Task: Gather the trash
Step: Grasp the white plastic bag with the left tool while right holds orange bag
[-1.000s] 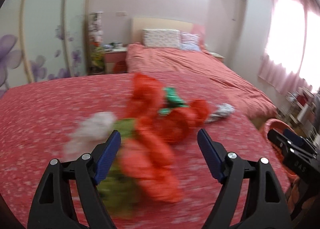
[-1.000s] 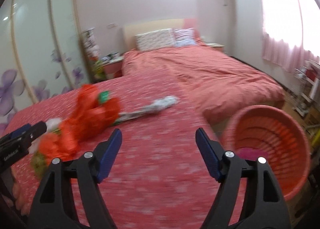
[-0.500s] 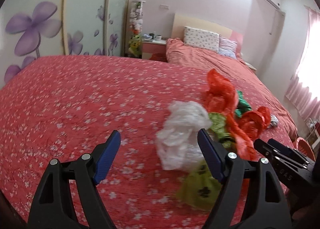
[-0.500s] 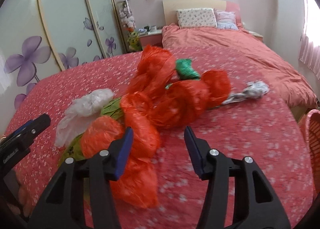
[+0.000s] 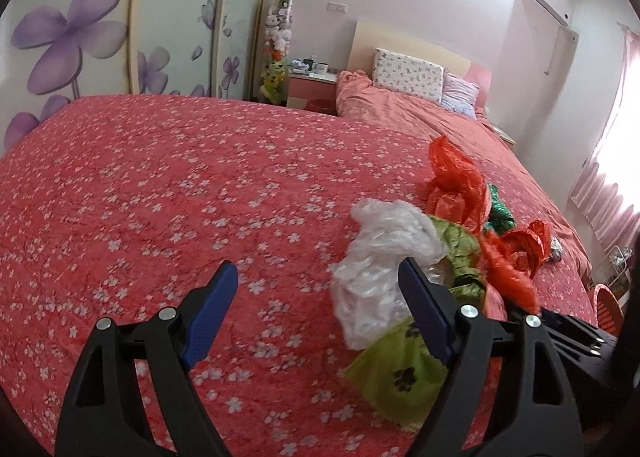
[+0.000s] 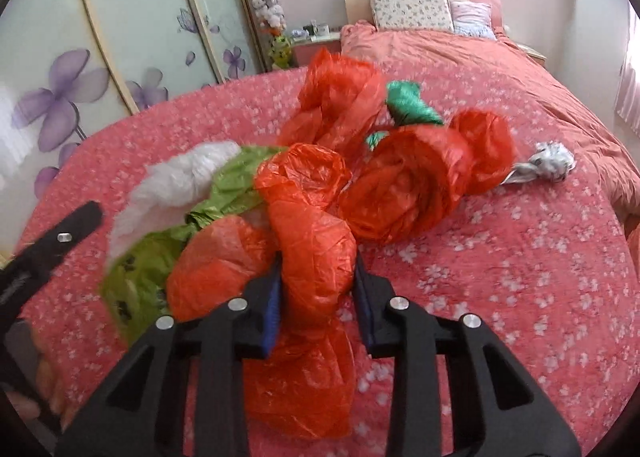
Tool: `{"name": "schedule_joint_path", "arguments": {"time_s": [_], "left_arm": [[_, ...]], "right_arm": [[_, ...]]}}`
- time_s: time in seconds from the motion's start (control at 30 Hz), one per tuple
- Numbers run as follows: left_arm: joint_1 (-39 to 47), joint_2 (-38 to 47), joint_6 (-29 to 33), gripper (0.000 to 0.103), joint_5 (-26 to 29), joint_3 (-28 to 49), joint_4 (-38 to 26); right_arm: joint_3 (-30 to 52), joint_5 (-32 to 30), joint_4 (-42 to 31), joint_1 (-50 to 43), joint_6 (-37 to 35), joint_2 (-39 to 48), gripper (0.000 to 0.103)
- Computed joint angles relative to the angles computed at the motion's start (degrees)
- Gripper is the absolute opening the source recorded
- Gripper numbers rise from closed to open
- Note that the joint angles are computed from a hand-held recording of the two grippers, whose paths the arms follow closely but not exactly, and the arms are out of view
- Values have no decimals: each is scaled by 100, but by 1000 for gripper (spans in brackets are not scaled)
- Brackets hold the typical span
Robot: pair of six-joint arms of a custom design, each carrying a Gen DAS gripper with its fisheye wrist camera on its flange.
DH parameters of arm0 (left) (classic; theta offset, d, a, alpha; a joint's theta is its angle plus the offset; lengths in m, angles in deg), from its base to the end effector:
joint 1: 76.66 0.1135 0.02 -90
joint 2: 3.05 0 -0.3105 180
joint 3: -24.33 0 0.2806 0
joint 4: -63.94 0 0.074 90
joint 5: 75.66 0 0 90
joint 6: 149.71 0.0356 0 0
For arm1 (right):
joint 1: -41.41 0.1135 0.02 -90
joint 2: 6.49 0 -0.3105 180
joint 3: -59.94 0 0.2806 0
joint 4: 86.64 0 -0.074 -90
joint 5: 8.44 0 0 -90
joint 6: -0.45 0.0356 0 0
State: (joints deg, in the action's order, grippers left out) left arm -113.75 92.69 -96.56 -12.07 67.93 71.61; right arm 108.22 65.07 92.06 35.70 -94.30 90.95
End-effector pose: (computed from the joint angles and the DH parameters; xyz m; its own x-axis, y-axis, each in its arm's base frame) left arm 0.2479 -0.1676 0.1267 -0.6192 -0.2052 -0.7579 -0.1055 0.9782 -0.1786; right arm 0.3120 -0.0210 0.1257 -0.7577 -0.0040 -0.6526 -0.1477 0.9751 0.1654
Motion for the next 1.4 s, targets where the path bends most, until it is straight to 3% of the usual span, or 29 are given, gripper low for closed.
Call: {"name": "schedule_joint_path", "arguments": {"time_s": [0.27, 0.57, 0.7, 0.83, 0.93, 1.13, 1.4], "left_arm": [[16, 483, 261, 82, 333, 814, -309], [275, 1476, 348, 81, 760, 2012, -1236], [437, 1573, 189, 70, 1182, 2013, -1284], [536, 1526, 106, 45, 1458, 1878, -1139], [500, 1352, 121, 36, 1341, 1760, -1029], [365, 964, 326, 28, 866, 1659, -1014], [40, 589, 480, 28, 393, 1565, -924]], "right_arm": [[-377, -306, -63, -897, -386, -1052, 31], [-191, -442, -98, -1784, -730, -711, 31], [-248, -523, 24, -2002, -828, -595, 31], [-299, -583, 97, -2100, -815, -580, 31], [-295, -641, 92, -2195, -848, -587, 31], [-321, -766, 47, -2418, -906, -691, 31], [-368, -955, -54, -2753, -966, -987, 31]]}}
